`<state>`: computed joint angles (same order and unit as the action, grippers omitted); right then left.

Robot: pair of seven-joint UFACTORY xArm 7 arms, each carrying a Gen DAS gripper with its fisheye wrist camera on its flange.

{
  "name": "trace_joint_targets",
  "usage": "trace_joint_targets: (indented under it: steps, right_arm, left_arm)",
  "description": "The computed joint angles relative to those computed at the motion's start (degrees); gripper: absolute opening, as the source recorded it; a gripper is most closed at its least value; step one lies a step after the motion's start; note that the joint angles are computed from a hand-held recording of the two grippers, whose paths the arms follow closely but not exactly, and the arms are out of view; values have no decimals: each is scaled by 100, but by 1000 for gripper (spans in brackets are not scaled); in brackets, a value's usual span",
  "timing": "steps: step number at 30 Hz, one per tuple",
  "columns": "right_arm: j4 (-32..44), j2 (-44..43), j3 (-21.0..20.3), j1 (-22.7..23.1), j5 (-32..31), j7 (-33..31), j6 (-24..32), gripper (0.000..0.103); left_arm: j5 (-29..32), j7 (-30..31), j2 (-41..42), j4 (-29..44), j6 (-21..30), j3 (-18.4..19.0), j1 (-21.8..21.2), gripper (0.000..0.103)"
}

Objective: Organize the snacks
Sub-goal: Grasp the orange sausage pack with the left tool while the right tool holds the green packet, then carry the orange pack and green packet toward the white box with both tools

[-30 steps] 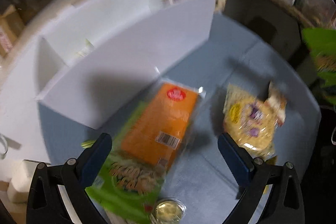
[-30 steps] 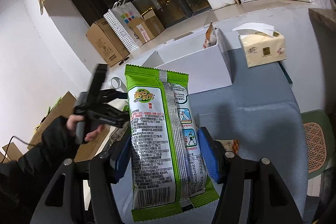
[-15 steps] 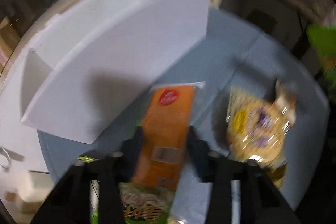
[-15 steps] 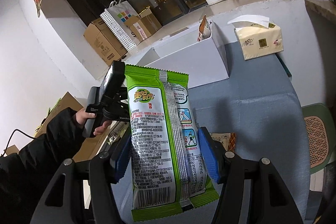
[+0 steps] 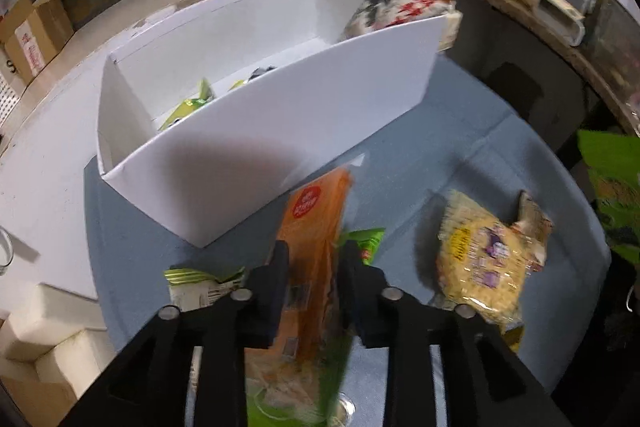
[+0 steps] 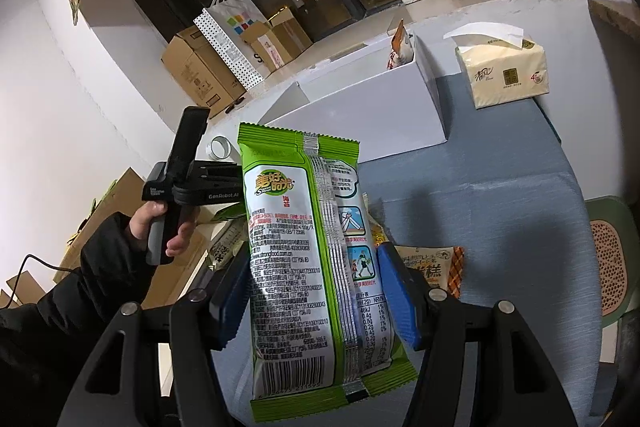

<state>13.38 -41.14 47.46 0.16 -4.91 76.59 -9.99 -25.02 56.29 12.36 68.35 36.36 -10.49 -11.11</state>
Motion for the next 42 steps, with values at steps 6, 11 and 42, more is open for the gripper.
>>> trace_joint_targets:
  steps: [6,11,42]
  right_arm:
    - [-14,76,-26,29,-7,-18,-37,66]
    - [-44,155,29,-29,69,14,-158,66]
    - [2106,612,250,-1591,-1111,-860,1200,66]
  left_arm:
    - [173,-264,235,257,-166,23,-44,44]
    - [1515,-1166,281,-12,-1245,288,-440,42]
    - [-3301,1257,-1444,-589,-1577,528,-425,15]
